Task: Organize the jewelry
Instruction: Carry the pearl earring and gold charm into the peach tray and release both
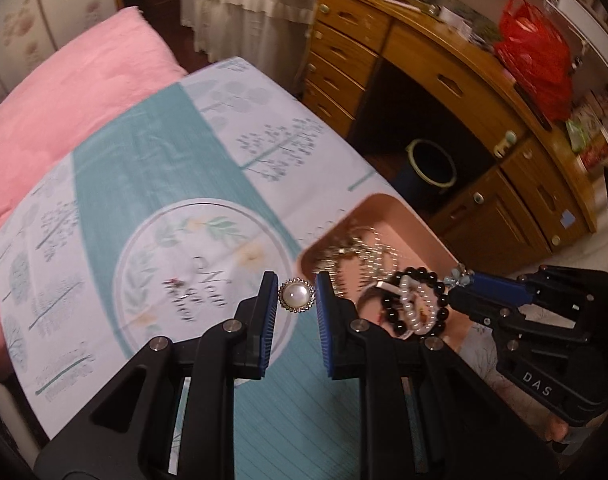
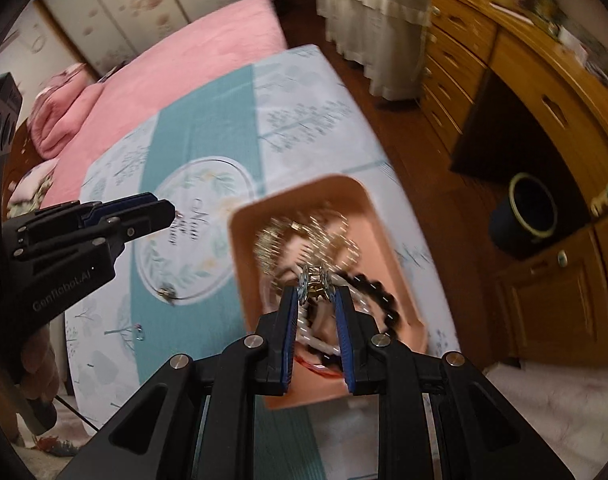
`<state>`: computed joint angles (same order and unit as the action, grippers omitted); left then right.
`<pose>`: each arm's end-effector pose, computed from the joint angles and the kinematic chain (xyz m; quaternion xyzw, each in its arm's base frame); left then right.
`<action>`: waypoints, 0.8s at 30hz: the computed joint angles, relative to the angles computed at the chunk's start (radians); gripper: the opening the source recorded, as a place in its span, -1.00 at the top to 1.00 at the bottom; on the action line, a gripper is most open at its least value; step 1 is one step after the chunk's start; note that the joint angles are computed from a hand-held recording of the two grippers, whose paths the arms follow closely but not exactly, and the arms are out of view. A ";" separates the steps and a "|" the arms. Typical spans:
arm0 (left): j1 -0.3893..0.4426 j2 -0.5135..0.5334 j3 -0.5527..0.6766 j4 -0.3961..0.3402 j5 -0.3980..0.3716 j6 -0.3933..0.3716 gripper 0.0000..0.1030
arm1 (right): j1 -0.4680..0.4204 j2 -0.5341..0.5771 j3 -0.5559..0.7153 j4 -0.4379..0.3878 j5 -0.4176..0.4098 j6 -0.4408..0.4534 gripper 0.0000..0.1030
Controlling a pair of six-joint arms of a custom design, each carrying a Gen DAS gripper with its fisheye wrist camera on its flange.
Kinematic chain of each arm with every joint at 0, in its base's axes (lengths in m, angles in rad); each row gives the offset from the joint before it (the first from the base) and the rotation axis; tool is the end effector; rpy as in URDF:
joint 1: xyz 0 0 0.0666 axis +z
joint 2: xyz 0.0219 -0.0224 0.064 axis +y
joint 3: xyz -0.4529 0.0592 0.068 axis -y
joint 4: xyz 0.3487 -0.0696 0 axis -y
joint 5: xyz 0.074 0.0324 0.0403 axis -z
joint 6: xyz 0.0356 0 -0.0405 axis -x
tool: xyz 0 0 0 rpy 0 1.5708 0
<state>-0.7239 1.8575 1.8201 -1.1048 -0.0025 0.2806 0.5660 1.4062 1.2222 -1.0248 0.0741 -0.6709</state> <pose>0.4561 -0.4036 0.4330 0.2146 0.9533 -0.1013 0.1870 0.3360 0.2099 0.4222 0.0582 0.9813 0.0746 0.1677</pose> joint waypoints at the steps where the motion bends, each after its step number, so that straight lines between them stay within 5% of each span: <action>1: -0.005 0.012 0.010 -0.004 0.007 -0.005 0.68 | -0.006 -0.006 -0.018 0.008 -0.005 -0.010 0.64; 24: -0.038 0.231 0.193 -0.089 0.059 -0.012 0.68 | -0.121 0.136 -0.036 0.148 -0.127 0.108 0.64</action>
